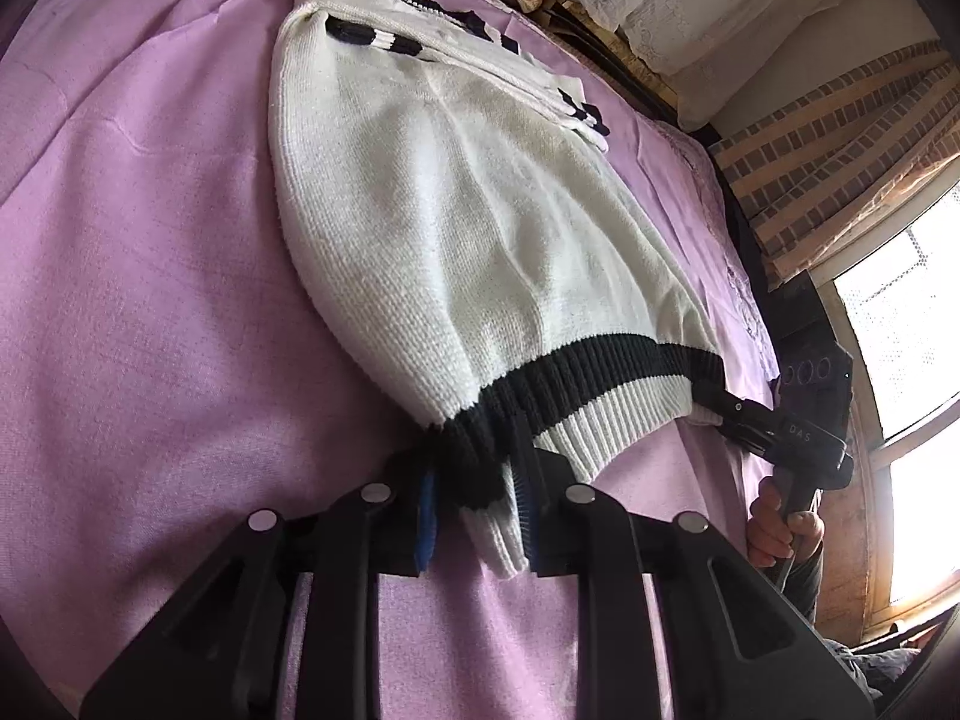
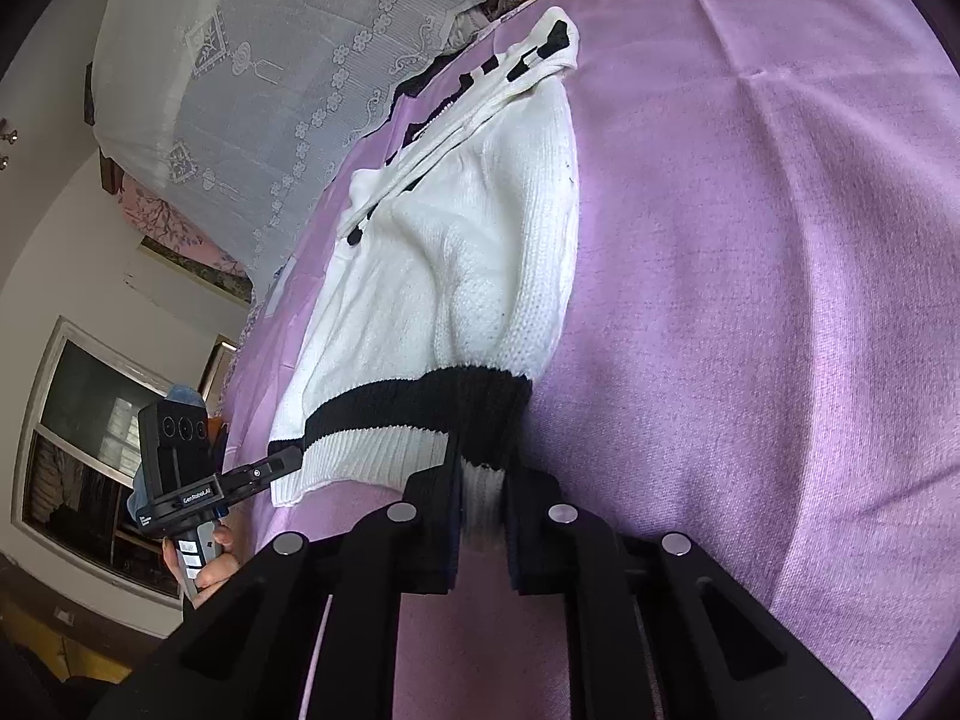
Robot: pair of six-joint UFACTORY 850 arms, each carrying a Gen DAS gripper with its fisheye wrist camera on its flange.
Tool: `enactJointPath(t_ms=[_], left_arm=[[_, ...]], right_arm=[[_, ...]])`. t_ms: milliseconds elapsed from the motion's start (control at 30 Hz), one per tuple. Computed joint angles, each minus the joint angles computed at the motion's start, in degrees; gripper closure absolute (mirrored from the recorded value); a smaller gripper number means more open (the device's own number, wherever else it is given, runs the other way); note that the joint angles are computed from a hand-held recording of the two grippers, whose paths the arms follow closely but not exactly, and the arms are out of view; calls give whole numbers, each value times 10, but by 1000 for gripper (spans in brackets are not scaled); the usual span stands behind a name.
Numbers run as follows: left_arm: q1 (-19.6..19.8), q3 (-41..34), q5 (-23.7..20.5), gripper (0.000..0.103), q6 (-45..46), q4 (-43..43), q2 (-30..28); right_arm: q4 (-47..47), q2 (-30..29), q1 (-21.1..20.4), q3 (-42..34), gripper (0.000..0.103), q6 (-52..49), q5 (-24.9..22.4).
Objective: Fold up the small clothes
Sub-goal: 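Carry the held hem over the sweater body toward the collar with both grippers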
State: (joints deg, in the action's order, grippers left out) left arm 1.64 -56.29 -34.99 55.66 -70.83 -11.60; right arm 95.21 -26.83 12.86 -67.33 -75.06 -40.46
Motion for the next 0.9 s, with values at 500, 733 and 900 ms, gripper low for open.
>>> enactJointPath(t_ms=[500, 733, 900], left_arm=[[18, -81, -20, 92, -16, 8, -10], [18, -163, -6, 91, -59, 43, -57], [18, -218, 1, 91, -104, 84, -92]], right_arm=[[3, -13, -9, -86, 92, 12, -37], [-18, -64, -11, -189, 92, 68, -32], [-53, -109, -8, -266, 92, 119, -21]])
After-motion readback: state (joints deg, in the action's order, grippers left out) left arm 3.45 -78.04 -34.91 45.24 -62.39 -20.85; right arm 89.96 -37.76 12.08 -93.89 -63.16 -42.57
